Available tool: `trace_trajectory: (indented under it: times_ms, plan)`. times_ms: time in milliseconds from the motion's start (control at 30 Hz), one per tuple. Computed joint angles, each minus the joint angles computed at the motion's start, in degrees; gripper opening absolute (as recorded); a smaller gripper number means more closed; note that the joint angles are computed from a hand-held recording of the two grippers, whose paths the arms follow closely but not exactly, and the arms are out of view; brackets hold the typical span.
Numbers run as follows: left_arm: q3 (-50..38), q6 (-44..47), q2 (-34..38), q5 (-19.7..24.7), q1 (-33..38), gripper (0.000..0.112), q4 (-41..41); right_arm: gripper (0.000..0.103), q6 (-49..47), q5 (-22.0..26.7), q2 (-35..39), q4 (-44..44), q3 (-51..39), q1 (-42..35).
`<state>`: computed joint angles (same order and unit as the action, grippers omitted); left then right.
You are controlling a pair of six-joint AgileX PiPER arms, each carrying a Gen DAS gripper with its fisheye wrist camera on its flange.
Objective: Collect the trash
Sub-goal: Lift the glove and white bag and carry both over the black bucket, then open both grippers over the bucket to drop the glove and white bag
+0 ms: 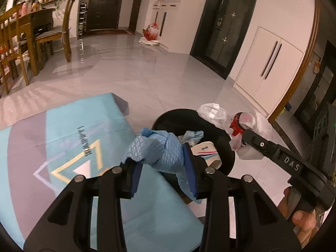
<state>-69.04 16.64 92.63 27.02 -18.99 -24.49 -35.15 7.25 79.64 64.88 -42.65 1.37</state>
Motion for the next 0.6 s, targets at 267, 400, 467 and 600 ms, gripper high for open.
trace_trajectory:
  times_ms: [267,400,467,600]
  plan:
    - [-4.55,-7.46,6.18,-1.26,-4.04,0.038,7.37,0.023,4.42,2.09,3.72,-5.38,-1.43,-4.15]
    - [-6.46,-10.96,9.04,-1.75,-5.45,0.038,10.54,0.023,9.01,3.02,5.36,-10.79,-2.65,-5.19]
    - [-7.30,-11.57,9.98,-1.79,-5.82,0.038,11.13,0.023,11.47,3.80,6.42,-13.37,-3.56,-5.45]
    - [-9.20,-13.01,12.26,-2.11,-6.90,0.038,13.02,0.023,19.57,5.13,8.15,-22.10,-5.27,-5.30]
